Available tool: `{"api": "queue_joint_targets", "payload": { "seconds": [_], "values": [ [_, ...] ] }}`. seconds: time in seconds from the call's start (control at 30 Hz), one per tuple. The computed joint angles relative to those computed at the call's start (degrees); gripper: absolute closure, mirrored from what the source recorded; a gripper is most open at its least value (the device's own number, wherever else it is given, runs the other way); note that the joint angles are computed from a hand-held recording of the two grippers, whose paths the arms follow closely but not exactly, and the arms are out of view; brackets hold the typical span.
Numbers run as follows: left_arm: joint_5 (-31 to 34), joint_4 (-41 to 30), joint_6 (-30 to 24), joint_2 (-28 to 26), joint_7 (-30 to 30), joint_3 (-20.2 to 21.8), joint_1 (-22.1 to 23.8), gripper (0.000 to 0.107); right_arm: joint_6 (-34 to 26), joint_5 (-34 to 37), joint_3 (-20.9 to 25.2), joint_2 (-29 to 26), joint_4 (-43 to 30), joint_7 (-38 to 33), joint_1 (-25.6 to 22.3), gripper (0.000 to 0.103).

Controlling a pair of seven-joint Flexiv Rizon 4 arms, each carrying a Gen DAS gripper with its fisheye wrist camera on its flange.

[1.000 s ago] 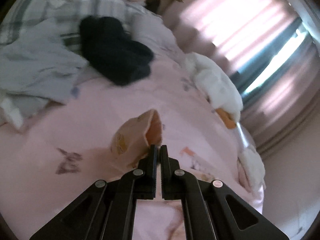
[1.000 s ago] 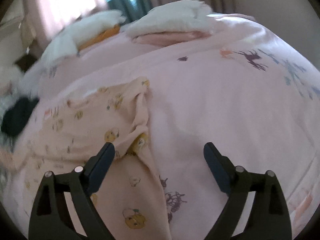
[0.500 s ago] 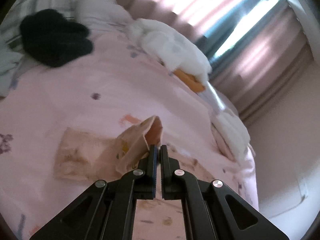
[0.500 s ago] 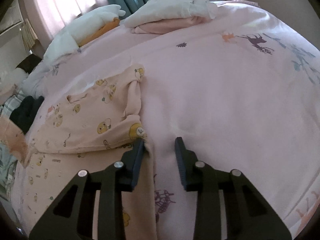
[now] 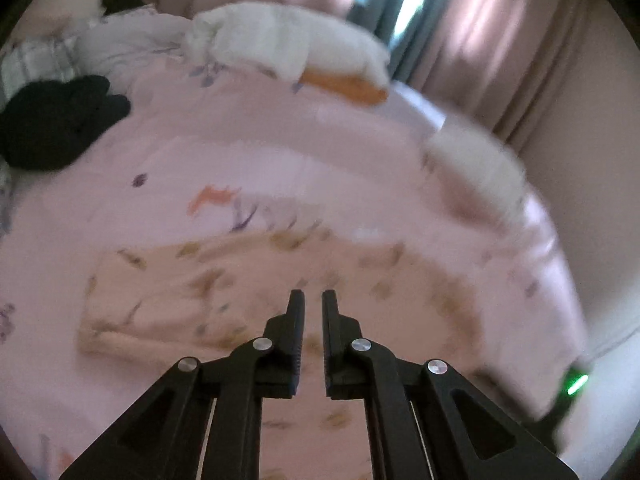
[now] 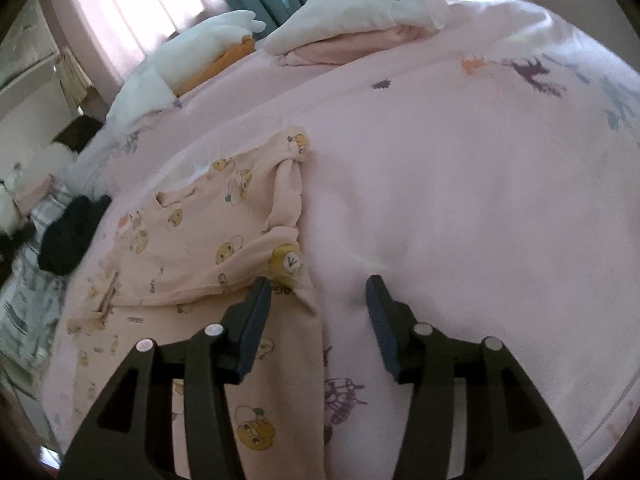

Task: Fold small clothes

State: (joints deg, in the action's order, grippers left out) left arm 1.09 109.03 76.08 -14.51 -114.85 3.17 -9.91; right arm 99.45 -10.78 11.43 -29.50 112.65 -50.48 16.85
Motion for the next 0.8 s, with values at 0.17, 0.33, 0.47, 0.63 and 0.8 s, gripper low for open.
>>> {"api": "queue_joint_targets", "payload": {
  "seconds": [0.17,0.33,0.47,0.63,0.8],
  "values": [
    [-9.8,5.6,-0.5,0.0,11.2,-6.5,3.9,0.049,-0.2,-0.1,0.0,0.1,0.1,-0.3,0.2,0.05],
    [-5.3,3.9,2.6,-2.6,12.8,-1.8,-1.1,0.049,-0.4,-0.3,1.7,-0.3,-0.4,-0.8,-1.5,0.049],
    [2.6,-3.1,-5.6,-6.1,7.6,3.2,-4.9,0.049,-0.5,-0.9,3.3,-0.7,-0.8,-1.9,-2.8,0.04],
    [9.5,-4.8,-8.2,-7.0,7.9,3.6,-5.1,0.049,-1.1,-0.9,3.2,-0.7,-1.0,-2.5,-2.6,0.036],
    [20.6,-8.6,-11.8,-8.2,3.9,6.6,-8.6,0.049,-1.7,-1.0,3.2,-0.6,-1.3,-3.1,-2.3,0.032]
  ]
}}
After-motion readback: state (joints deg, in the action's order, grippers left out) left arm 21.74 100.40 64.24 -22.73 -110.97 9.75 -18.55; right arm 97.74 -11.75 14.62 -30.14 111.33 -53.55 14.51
